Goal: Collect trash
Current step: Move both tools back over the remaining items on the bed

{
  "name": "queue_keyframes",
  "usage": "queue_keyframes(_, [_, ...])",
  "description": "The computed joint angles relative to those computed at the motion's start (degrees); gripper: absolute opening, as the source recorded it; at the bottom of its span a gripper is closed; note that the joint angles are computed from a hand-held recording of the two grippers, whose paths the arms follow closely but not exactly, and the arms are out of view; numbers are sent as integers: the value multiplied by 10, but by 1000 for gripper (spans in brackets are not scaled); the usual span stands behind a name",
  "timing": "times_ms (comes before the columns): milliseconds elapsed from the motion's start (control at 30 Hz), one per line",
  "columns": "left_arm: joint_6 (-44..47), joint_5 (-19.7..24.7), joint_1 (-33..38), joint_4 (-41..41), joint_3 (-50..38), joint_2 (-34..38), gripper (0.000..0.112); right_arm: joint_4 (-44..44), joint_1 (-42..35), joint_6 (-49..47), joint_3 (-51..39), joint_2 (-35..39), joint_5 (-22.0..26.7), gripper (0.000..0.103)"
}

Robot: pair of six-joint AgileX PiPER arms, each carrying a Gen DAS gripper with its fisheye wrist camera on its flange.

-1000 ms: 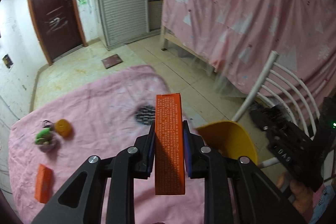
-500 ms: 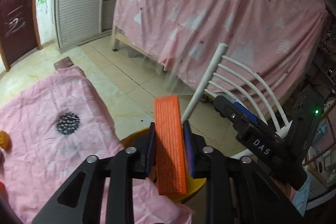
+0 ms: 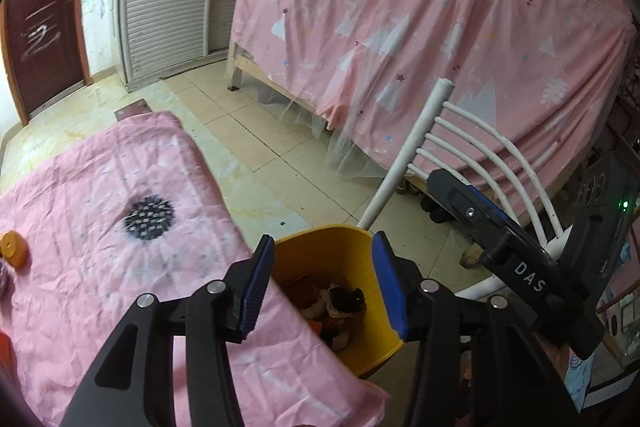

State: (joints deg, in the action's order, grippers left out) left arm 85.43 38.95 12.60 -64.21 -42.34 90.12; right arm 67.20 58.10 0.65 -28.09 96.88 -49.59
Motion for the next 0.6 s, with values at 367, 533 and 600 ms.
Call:
queue_keyframes(367, [31,73,156,18,-41,13,60,30,30,-122,-106,43,36,88])
queue_keyframes(533, [33,97,219,29,-76,37,61,52,34,-186,-168,74,63,88])
queue_keyframes(600, [33,108,246,33,-96,50,61,56,36,-200,-185,82,70,88])
